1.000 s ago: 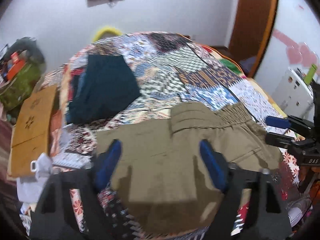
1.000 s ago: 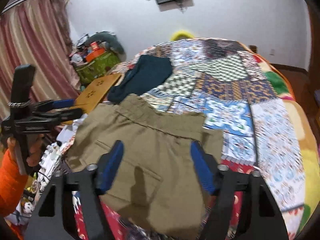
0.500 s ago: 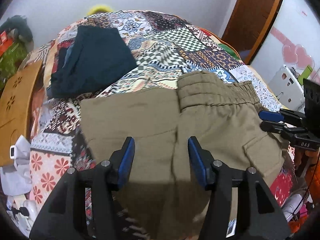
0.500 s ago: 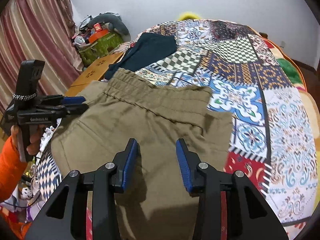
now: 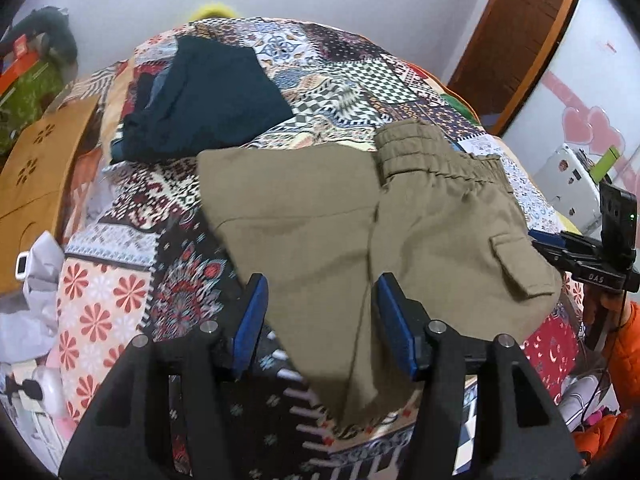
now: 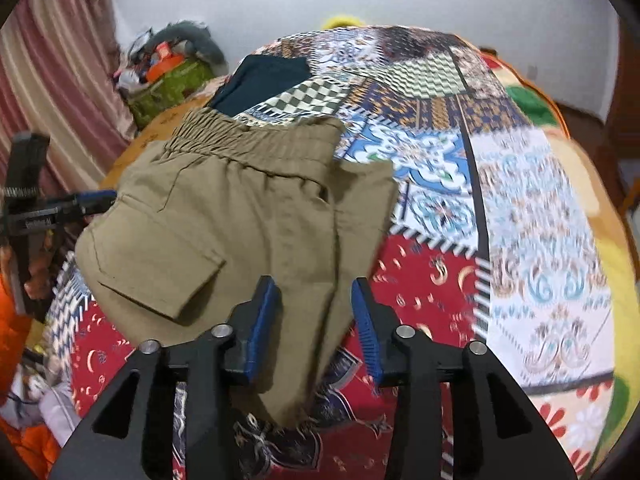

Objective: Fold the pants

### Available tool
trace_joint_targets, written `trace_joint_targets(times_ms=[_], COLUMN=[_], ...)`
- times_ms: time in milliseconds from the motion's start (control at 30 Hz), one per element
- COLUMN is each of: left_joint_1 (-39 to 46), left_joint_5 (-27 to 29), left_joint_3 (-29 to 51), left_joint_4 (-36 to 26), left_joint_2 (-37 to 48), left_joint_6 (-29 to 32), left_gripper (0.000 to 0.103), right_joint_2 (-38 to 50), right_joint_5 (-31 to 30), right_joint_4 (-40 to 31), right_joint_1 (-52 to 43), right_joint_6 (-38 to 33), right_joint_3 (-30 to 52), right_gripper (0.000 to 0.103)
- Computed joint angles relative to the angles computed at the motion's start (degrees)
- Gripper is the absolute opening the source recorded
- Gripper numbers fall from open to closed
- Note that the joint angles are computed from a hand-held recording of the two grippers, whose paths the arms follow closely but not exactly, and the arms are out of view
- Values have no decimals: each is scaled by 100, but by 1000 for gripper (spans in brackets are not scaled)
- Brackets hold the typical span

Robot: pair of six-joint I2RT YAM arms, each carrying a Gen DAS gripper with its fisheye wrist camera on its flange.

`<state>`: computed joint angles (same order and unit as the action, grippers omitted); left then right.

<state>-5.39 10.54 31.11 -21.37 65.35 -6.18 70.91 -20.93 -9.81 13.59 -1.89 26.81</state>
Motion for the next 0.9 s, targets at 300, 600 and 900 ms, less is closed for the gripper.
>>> trace_joint_targets(times_ms=[300,600,900], left_joint_1=[537,618,510], left_joint_5=[-168,152,538], left_joint_3=[-119,319,682], left_joint_4=[-325,-529,-56], left_joint_2=[-132,182,1189], left_joint_6=[-44,-311,-346], left_gripper=[60,60,60], right_joint_2=[-345,-336,1090], right_joint_5=[-147,-264,-739], right_joint_4=[-228,-388,311], right_joint_1=[-279,-304,-277], right_joint_6=[178,569,982], right_joint_3=[-197,114,476], right_gripper=[48,67,71])
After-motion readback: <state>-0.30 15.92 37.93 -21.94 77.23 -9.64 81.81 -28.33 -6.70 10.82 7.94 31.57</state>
